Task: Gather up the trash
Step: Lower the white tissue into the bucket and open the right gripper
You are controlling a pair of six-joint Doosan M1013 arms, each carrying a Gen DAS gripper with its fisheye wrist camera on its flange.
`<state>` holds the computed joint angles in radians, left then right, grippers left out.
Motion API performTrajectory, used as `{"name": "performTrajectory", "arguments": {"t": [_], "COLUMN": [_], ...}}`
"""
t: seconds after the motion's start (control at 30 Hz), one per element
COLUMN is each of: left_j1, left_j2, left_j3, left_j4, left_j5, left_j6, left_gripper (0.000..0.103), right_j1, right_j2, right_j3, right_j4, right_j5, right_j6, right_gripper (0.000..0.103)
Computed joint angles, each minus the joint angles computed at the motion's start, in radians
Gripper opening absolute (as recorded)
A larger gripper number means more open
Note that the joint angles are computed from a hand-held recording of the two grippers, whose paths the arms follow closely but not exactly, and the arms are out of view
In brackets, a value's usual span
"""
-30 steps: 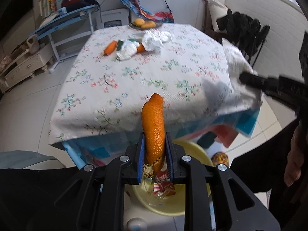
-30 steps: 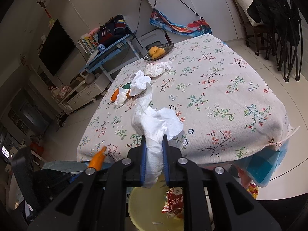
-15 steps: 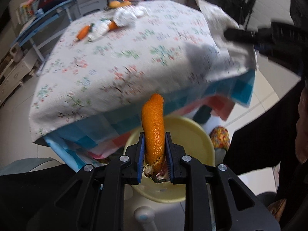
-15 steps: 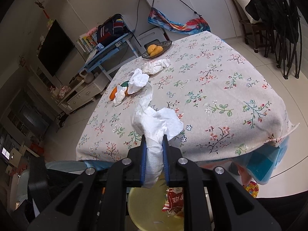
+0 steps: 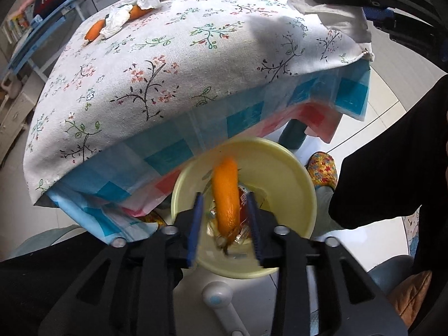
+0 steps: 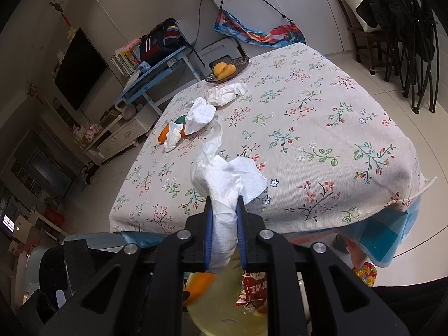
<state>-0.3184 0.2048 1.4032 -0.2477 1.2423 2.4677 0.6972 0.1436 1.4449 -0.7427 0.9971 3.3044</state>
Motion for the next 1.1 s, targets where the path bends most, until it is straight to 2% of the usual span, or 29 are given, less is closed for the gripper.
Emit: {"name": "performTrajectory", "arguments": {"t": [0.03, 0.13, 0.3, 0.4, 0.5, 0.63, 0.73, 0.93, 1.1], "left_j1": [0.0, -0.002, -0.003, 0.009, 0.032, 0.055, 0.067, 0.086, 0.096], "left_j2": [-0.001, -0.002, -0.007, -0.017, -0.023, -0.025, -0.016, -0.005, -0.001], "left_j3": [0.001, 0.003, 0.006, 0.006, 0.0, -0.009, -0.023, -0.043, -0.047], "left_j4": [0.003, 0.01, 0.004, -0.037, -0.106, -0.135, -0.123, -0.101, -0.102], "left_j5": [-0.004, -0.007, -0.028, -0.081, -0.149, -0.247, -0.283, -0.335, -0.355], "left_j6": [0.0, 0.003, 0.001, -0.012, -0.05, -0.166, -0.263, -0.395, -0.432], "left_gripper": [0.043, 0.049, 0.051, 0.051, 0.059, 0.069, 0.073, 0.077, 0.078], "right_j1": [0.001, 0.0, 0.002, 0.001, 0.001, 0.001, 0.0, 0.009, 0.026], "right_j2": [0.0, -0.001, -0.001, -0.001, -0.002, -0.003, -0.002, 0.031, 0.096], "right_j3": [0.001, 0.001, 0.003, 0.003, 0.003, 0.004, 0.0, -0.042, -0.123], "right_j4": [0.0, 0.003, 0.003, 0.003, 0.003, 0.007, 0.022, 0.131, 0.284], "right_j5": [0.001, 0.0, 0.002, 0.001, 0.001, -0.002, -0.01, -0.036, 0.007], "right_j6": [0.001, 0.002, 0.006, 0.006, 0.004, -0.001, -0.024, -0.199, -0.479], "right_gripper": [0.018, 0.018, 0.018, 0.018, 0.018, 0.018, 0.018, 0.018, 0.018]}}
